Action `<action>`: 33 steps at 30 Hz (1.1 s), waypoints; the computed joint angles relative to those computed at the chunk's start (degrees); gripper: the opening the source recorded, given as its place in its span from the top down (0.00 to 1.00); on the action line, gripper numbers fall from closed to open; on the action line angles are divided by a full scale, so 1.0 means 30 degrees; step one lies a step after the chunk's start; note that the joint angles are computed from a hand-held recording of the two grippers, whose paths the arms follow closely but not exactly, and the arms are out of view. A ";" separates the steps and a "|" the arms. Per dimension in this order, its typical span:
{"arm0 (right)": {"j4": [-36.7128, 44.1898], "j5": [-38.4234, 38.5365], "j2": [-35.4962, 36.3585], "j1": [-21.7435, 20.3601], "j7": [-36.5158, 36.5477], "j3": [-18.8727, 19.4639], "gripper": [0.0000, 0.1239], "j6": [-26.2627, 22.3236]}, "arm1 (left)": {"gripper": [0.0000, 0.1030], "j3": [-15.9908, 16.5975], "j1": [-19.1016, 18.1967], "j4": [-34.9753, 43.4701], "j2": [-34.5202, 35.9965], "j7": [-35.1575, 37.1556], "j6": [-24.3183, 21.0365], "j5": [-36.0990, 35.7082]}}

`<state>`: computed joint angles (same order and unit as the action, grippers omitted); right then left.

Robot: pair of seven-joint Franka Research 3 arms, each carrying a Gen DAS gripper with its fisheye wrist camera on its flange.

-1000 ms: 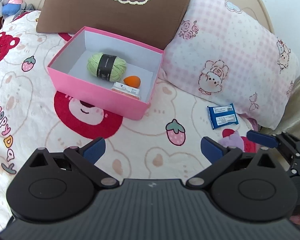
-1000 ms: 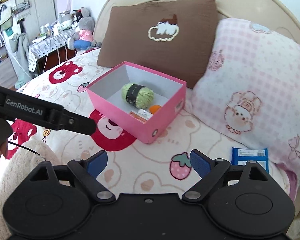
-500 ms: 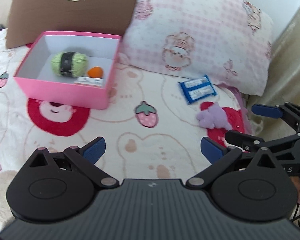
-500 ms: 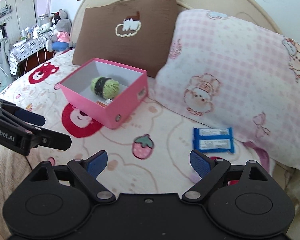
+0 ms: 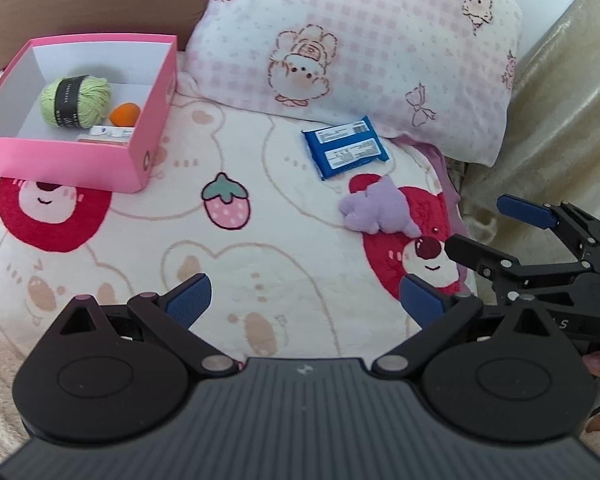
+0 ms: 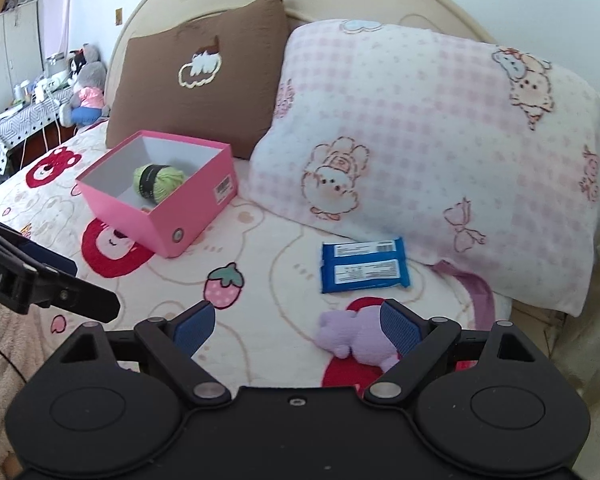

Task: Organize objects
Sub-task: 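Move the left gripper down to the lilac plush toy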

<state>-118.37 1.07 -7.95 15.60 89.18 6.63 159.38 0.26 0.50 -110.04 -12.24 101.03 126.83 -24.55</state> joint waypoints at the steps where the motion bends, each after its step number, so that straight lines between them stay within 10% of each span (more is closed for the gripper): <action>1: -0.0060 0.0010 -0.0025 -0.0021 -0.0040 -0.0038 0.26 0.0068 | 0.01 -0.0043 -0.0035 0.0065 0.0057 -0.0036 0.0009 -0.0022; 22: 0.1809 0.3355 0.2081 -0.0811 -0.0823 -0.1261 0.25 -0.1946 | 0.03 -0.1592 -0.0218 0.2156 0.3620 -0.2401 0.0703 0.0892; 33: 0.5302 0.5729 0.5570 -0.1301 0.0430 -0.1550 0.25 -0.2801 | 0.03 -0.2583 -0.0114 0.2170 0.5643 -0.1440 0.4166 -0.1398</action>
